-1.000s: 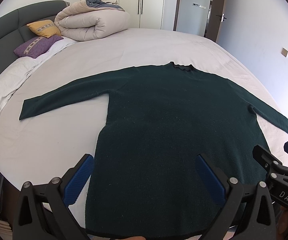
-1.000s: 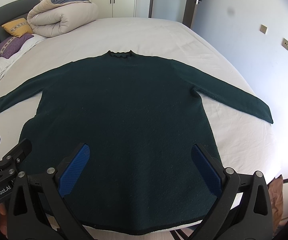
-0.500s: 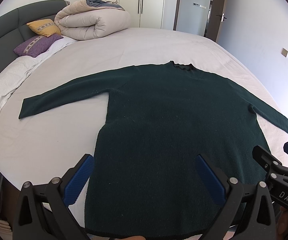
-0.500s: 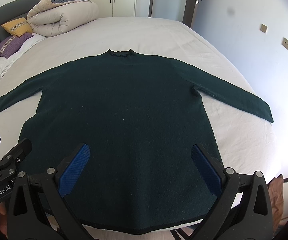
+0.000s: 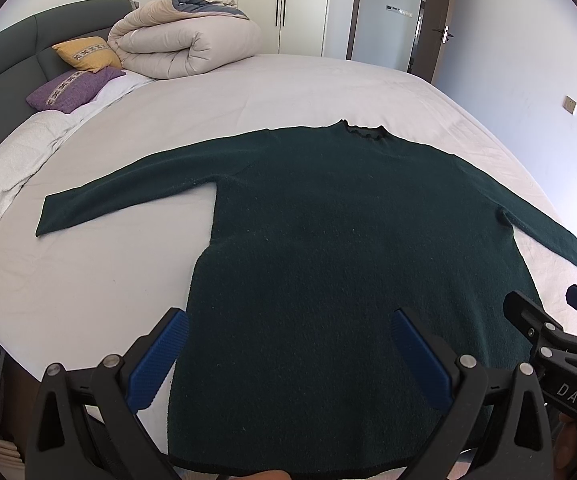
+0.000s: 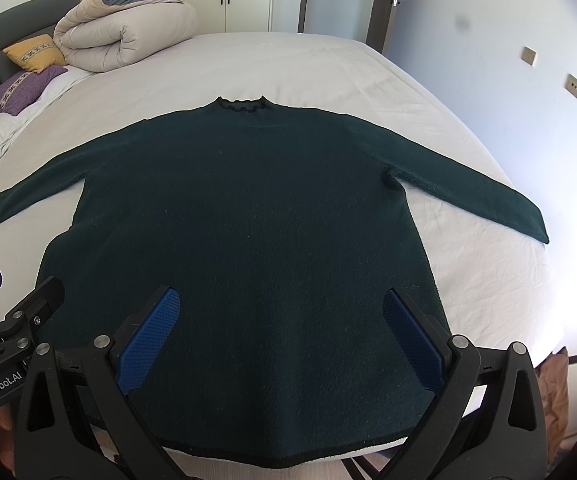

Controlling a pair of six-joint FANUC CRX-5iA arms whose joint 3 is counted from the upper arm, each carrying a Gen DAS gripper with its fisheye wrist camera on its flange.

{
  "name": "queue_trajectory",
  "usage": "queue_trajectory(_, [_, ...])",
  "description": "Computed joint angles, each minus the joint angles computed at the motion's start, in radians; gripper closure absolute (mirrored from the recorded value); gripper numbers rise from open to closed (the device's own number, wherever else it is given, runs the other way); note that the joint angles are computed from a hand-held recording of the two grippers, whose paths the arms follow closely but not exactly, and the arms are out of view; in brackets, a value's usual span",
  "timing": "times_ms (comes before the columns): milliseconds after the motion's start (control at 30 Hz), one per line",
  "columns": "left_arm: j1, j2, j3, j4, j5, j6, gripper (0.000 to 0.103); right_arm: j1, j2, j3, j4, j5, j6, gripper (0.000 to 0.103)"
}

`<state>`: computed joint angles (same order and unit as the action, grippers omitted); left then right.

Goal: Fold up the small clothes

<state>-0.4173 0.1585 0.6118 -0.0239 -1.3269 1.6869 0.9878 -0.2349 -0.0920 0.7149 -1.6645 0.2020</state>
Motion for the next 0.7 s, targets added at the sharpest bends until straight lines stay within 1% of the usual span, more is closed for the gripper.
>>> queue_trajectory(400, [-0.004, -0.003, -0.006, -0.008, 0.004, 0.004, 0.000, 0.004, -0.004, -0.009, -0.003, 0.002, -0.007, 0.000])
queue_trajectory(533, [-0.014, -0.011, -0.021, -0.025, 0.022, 0.006, 0.000, 0.008, -0.009, -0.018, -0.007, 0.005, -0.015, 0.000])
queue_trajectory(700, [-0.043, -0.024, -0.037, -0.066, 0.064, -0.016, 0.000, 0.009, -0.029, -0.037, -0.012, 0.017, -0.032, 0.000])
